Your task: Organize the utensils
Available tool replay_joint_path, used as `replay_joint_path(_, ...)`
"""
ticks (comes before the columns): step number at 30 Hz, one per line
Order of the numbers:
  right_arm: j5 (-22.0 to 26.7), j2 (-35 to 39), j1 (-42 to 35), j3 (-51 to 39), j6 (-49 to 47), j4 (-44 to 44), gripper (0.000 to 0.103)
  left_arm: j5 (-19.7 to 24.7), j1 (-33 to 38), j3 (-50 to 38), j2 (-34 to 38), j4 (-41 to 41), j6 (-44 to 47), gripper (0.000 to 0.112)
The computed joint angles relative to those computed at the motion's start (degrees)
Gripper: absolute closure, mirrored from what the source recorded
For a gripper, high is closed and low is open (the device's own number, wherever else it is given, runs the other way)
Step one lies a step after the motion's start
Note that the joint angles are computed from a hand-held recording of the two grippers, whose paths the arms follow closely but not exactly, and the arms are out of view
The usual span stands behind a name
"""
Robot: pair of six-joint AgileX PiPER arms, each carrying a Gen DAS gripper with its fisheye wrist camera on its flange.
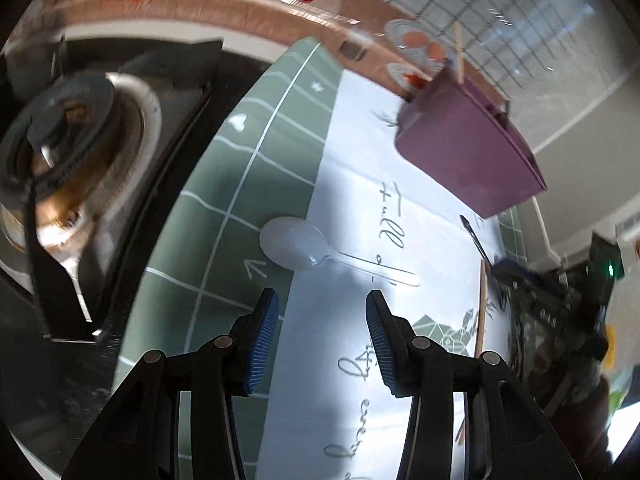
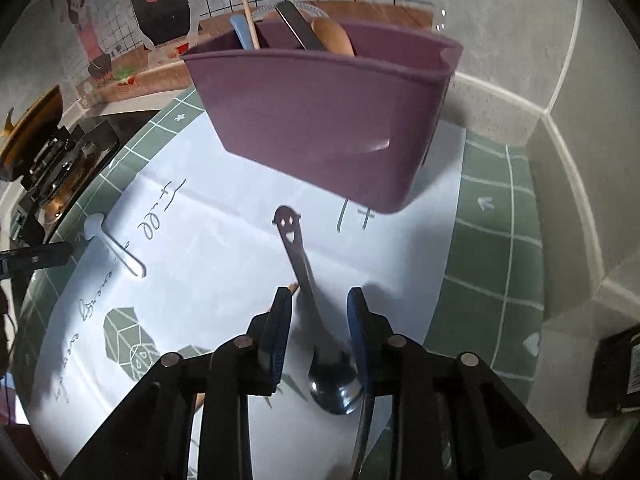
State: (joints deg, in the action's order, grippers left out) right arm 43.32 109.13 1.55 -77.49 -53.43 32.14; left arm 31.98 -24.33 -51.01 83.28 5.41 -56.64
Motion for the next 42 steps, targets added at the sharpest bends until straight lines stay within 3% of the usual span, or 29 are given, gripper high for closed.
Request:
replay_joint_path(4,1.39,-1.30,-2.37,2.63,-2.19,2.76,0.077,0.54,0.49,-3.74,4.37,2.06,-4.32,0.066)
replay_joint_path(10,3.21,-5.24,-5.00,8.76,-5.22,5.93,0.076,8.94,-1.66,-17.92,15.24,11.10,-9.40,0.066)
replay_joint_path(18,1.86,-10.68,-8.46,16.89,-8.97,9.07,0.076,18.31,-7.55,-37.88,29.63,12.59,0.34,0.066)
replay_joint_path(25,1.29,-12.78,-11.26,20.12,-10.67,10.70,0.075,23.87,-13.34,-47.31,36.38,15.89,7.13,0.066)
replay_joint_path(33,-0.15,-13.96,-11.33,21.76,-11.21,10.66,0.071,22.71,-16.02,-37.71,30.78,21.58,7.32,0.066)
replay_joint_path(39,-0.54,-14.95,-10.95,23.44,-12.15,12.17,0.055,17.69,-13.50,-25.61,21.99,20.81,2.74,0.066)
replay_joint_path(42,-1.00,-15.17,-10.52,24.05,-12.82,13.11,0.046,12.53,-9.52,-20.03,17.24,15.98,1.78,0.066)
